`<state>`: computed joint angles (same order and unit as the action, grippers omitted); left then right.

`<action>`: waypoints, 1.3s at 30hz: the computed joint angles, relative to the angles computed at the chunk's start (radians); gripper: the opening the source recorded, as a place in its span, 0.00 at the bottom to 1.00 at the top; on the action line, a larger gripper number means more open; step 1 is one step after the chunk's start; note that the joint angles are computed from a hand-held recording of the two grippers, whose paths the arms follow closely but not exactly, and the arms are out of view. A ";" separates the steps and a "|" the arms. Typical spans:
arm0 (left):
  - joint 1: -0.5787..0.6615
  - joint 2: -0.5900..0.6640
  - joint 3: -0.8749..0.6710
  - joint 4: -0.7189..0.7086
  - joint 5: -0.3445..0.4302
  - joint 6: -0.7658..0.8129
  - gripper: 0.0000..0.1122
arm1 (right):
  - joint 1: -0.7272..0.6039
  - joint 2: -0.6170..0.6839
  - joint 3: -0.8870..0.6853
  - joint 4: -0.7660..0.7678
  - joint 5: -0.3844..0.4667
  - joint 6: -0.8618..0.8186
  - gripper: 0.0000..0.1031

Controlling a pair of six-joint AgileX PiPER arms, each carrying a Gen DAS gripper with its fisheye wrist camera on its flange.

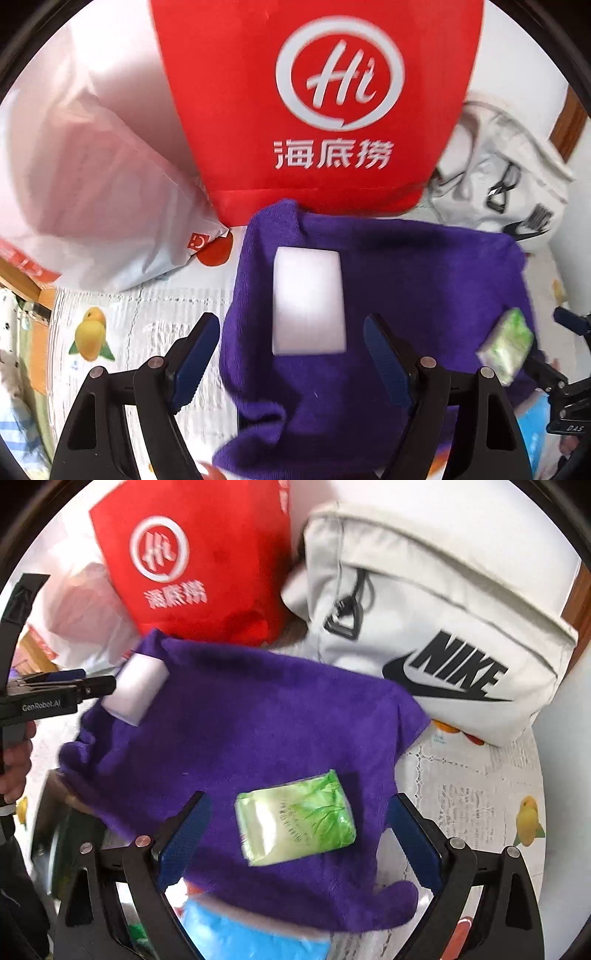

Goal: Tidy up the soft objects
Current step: 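Grasp the white gloves with the left tool while the right tool moves toward the orange-print packet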

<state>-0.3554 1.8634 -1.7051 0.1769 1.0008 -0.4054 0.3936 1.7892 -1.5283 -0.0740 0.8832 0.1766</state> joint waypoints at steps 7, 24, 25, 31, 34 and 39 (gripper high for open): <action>-0.052 -0.280 0.275 0.079 -0.130 -0.157 0.70 | 0.036 -0.152 0.122 -0.064 -0.015 0.080 0.92; -0.412 -0.783 0.710 0.213 0.032 -0.469 0.70 | 0.296 -0.652 0.573 -0.216 -0.008 0.480 0.92; -0.454 -0.805 0.736 0.233 0.038 -0.514 0.70 | 0.321 -0.678 0.598 -0.215 -0.002 0.499 0.92; -0.718 -0.849 0.867 0.340 0.104 -0.785 0.71 | 0.521 -0.804 0.739 -0.292 0.021 0.705 0.92; -0.797 -0.833 0.918 0.352 0.095 -0.869 0.71 | 0.611 -0.838 0.812 -0.331 0.014 0.825 0.92; -0.835 -0.752 0.967 0.346 0.007 -0.922 0.72 | 0.718 -0.881 0.916 -0.364 0.012 0.988 0.92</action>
<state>-1.1905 1.1117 -0.7381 0.5234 1.0082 -1.3273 1.1118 0.9078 -0.6122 -0.4381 0.8953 1.1648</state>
